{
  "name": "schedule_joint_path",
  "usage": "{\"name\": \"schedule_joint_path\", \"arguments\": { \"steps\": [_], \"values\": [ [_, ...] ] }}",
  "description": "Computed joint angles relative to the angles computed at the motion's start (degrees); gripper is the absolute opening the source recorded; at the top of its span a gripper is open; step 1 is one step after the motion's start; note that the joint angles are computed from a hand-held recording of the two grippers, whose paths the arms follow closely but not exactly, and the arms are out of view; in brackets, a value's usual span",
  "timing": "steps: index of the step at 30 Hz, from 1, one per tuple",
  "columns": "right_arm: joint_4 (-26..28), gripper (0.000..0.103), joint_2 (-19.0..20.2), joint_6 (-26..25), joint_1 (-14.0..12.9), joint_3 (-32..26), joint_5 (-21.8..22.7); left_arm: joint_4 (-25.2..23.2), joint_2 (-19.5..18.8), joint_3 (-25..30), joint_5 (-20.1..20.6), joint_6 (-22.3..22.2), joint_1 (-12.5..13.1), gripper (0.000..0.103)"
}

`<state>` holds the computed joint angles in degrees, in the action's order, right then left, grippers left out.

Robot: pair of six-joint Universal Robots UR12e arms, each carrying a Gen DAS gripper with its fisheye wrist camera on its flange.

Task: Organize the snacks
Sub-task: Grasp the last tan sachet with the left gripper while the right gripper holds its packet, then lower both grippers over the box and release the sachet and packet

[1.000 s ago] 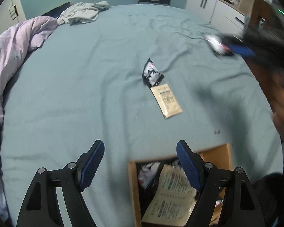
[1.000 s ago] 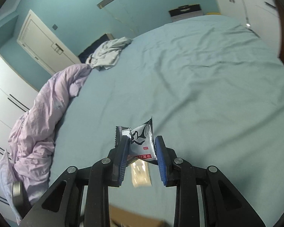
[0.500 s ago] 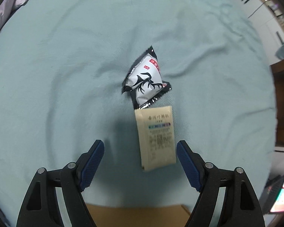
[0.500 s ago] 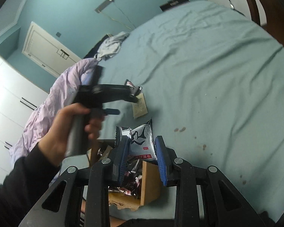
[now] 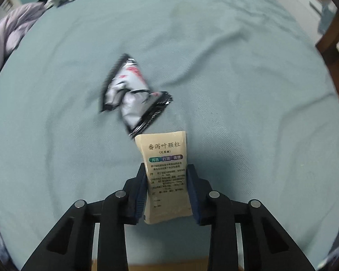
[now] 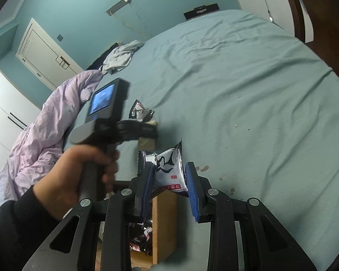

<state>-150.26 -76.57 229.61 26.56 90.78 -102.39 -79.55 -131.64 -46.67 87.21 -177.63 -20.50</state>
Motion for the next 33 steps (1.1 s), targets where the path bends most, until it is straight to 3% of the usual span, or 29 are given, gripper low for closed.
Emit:
{"name": "schedule_joint_path", "arguments": {
  "steps": [5,8,12,16,18,20,24,33],
  "values": [
    [0.97,0.027,0.76,-0.6,0.84,-1.21,-1.46,5.33,5.51,-5.47,-4.57,-0.67,1.99,0.031],
    [1.19,0.027,0.85,-0.55,1.16,-1.55,-1.93,9.29,9.87,-9.94,-6.54,3.03,3.19,0.031],
    [0.63,0.027,0.54,0.02,1.48,-1.21,-3.31,10.3,14.96,-14.85,-12.13,8.63,5.8,0.031],
    [-0.48,0.027,0.19,0.43,1.56,-0.49,-3.08,10.04,19.78,-20.08,-13.51,13.76,7.57,0.031],
    [-0.72,0.027,0.03,0.51,1.67,-0.25,-3.03,12.07,22.41,-24.24,-15.36,17.04,8.48,0.032],
    [-0.52,0.027,-0.07,0.14,1.72,-0.13,-3.29,17.25,24.74,-29.26,-15.29,18.1,8.63,0.032],
    [0.9,0.027,0.44,-0.41,1.78,-1.1,-4.23,15.04,23.54,-28.91,-17.2,17.57,8.83,0.032],
    [3.62,0.027,1.36,-1.75,1.93,-2.95,-5.27,17.01,22.85,-31.46,-11.12,26.32,5.77,0.041]
  ]
}}
